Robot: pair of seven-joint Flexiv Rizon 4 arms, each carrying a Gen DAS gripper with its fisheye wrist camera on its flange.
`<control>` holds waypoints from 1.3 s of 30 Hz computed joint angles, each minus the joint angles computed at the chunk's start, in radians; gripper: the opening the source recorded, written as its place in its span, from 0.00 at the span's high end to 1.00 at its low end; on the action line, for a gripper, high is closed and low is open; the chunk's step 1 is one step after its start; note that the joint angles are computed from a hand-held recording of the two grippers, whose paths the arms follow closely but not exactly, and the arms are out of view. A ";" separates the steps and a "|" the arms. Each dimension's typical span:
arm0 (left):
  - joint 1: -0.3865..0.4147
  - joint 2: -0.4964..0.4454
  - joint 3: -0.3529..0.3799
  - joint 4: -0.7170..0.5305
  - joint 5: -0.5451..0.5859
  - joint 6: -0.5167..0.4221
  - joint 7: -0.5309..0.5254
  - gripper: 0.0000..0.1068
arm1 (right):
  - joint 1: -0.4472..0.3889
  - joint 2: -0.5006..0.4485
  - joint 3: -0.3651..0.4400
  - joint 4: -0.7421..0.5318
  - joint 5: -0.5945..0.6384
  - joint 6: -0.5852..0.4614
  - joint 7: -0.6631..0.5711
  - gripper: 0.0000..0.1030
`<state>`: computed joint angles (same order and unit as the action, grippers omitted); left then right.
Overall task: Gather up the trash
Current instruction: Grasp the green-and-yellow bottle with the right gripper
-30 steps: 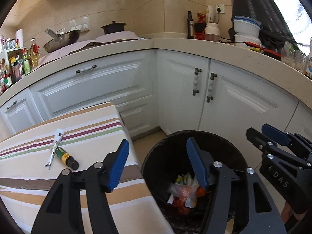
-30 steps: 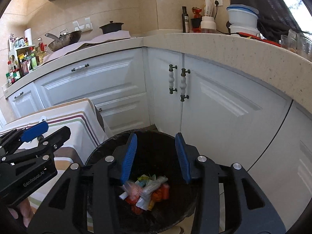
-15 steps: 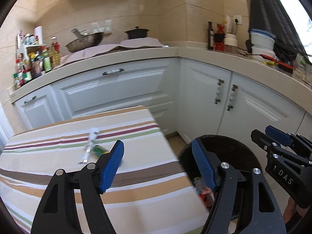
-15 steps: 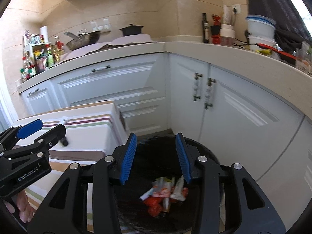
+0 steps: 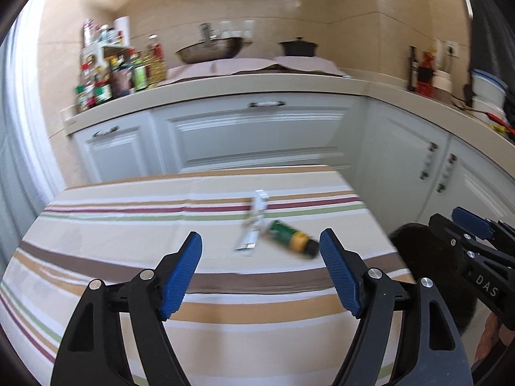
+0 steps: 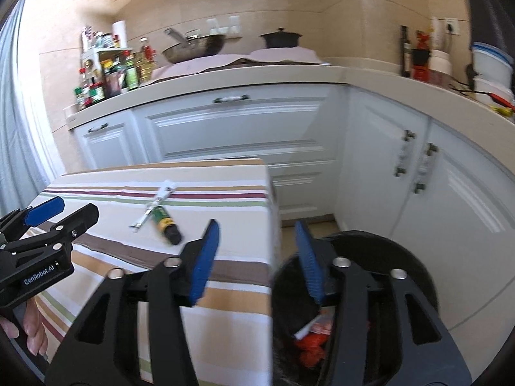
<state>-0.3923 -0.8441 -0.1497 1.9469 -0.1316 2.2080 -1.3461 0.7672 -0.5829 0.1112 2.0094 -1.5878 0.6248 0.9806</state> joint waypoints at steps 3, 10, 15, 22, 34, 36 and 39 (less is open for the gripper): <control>0.011 -0.001 0.019 0.007 -0.018 0.005 -0.005 0.31 | -0.011 -0.035 -0.012 -0.052 -0.019 0.048 -0.034 0.51; 0.038 -0.006 0.051 0.013 -0.065 -0.007 -0.006 0.30 | -0.025 -0.113 -0.054 -0.166 -0.037 0.161 -0.111 0.51; 0.055 -0.012 0.066 0.014 -0.091 -0.017 -0.007 0.30 | -0.023 -0.172 -0.087 -0.253 -0.021 0.238 -0.184 0.51; 0.073 -0.022 0.080 0.002 -0.110 -0.055 0.004 0.30 | -0.016 -0.249 -0.134 -0.359 0.053 0.337 -0.302 0.51; 0.104 -0.032 0.072 -0.029 -0.097 -0.130 -0.001 0.30 | -0.002 -0.323 -0.199 -0.427 0.277 0.486 -0.493 0.51; 0.105 -0.033 0.069 -0.035 -0.090 -0.138 0.000 0.30 | 0.001 -0.331 -0.206 -0.433 0.319 0.504 -0.536 0.52; 0.105 -0.036 0.064 -0.048 -0.078 -0.152 0.003 0.30 | 0.014 -0.336 -0.224 -0.433 0.364 0.530 -0.578 0.63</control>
